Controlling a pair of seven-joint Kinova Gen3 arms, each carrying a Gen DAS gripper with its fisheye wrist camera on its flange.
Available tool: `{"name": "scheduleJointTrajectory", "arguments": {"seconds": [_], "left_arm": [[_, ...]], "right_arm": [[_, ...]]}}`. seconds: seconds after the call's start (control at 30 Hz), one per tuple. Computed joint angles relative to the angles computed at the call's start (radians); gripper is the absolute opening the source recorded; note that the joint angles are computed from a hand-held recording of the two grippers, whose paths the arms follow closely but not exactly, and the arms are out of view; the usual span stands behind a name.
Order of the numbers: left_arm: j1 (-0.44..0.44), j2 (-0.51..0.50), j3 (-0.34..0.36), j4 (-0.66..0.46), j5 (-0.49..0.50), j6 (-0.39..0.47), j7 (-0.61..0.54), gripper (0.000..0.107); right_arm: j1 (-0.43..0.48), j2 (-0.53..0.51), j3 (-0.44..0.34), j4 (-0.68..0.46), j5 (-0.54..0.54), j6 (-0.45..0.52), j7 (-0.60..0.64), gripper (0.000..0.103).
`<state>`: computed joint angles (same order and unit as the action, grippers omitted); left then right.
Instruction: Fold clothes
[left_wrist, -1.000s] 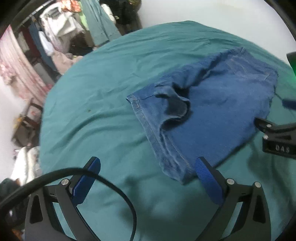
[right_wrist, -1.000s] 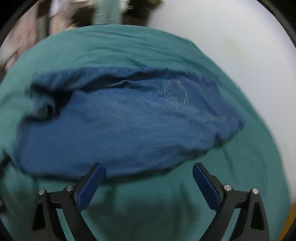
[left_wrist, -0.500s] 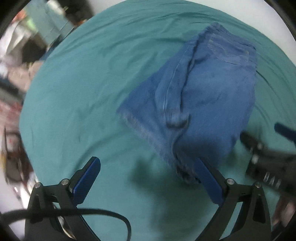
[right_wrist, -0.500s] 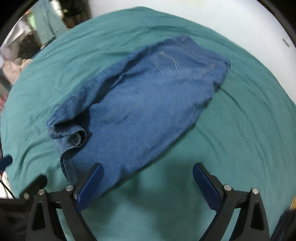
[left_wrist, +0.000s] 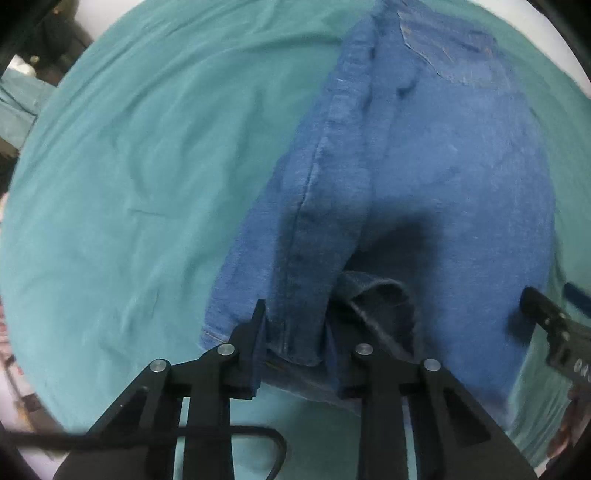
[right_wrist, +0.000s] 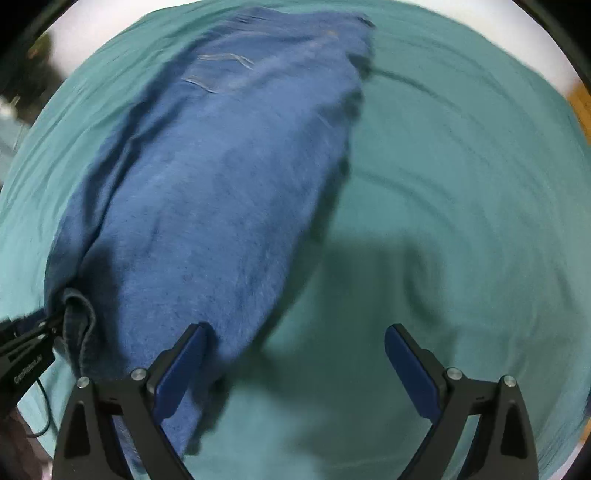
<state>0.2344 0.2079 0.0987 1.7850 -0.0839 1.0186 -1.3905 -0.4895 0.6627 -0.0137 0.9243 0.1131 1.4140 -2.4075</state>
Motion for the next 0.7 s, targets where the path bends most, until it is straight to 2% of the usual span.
{"name": "scheduleJointTrajectory", "arguments": {"seconds": [0.07,0.2,0.33,0.4,0.47,0.53,0.6,0.7], "left_arm": [[-0.085,-0.014,0.046,0.035,0.009,-0.017,-0.081,0.020],[-0.270,-0.024,0.168,0.079,-0.028,-0.011,-0.244,0.015],[-0.456,-0.039,0.245,0.075,-0.005,0.030,-0.407,0.015],[-0.548,-0.059,0.277,0.058,0.055,0.051,-0.488,0.026],[-0.641,-0.057,0.316,0.017,0.136,0.089,-0.553,0.071],[-0.726,-0.030,0.377,-0.028,0.217,0.125,-0.575,0.077],[-0.746,0.016,0.396,-0.064,0.283,0.157,-0.588,0.077],[-0.647,0.073,0.352,-0.050,0.269,0.122,-0.574,0.077]], "right_arm": [[-0.016,0.003,0.009,0.004,-0.002,0.012,-0.073,0.097],[-0.053,0.060,0.002,-0.081,0.025,0.114,-0.163,0.097],[-0.078,0.097,0.012,-0.148,0.026,0.193,-0.245,0.097],[-0.082,0.084,0.009,-0.155,0.029,0.212,-0.284,0.097],[-0.101,0.059,0.035,-0.139,0.013,0.209,-0.317,0.097],[-0.123,0.005,0.056,-0.059,-0.013,0.143,-0.357,0.097],[-0.137,-0.052,0.059,0.030,-0.030,0.062,-0.401,0.097],[-0.071,-0.103,-0.058,0.140,-0.023,-0.060,-0.510,0.097]]}}
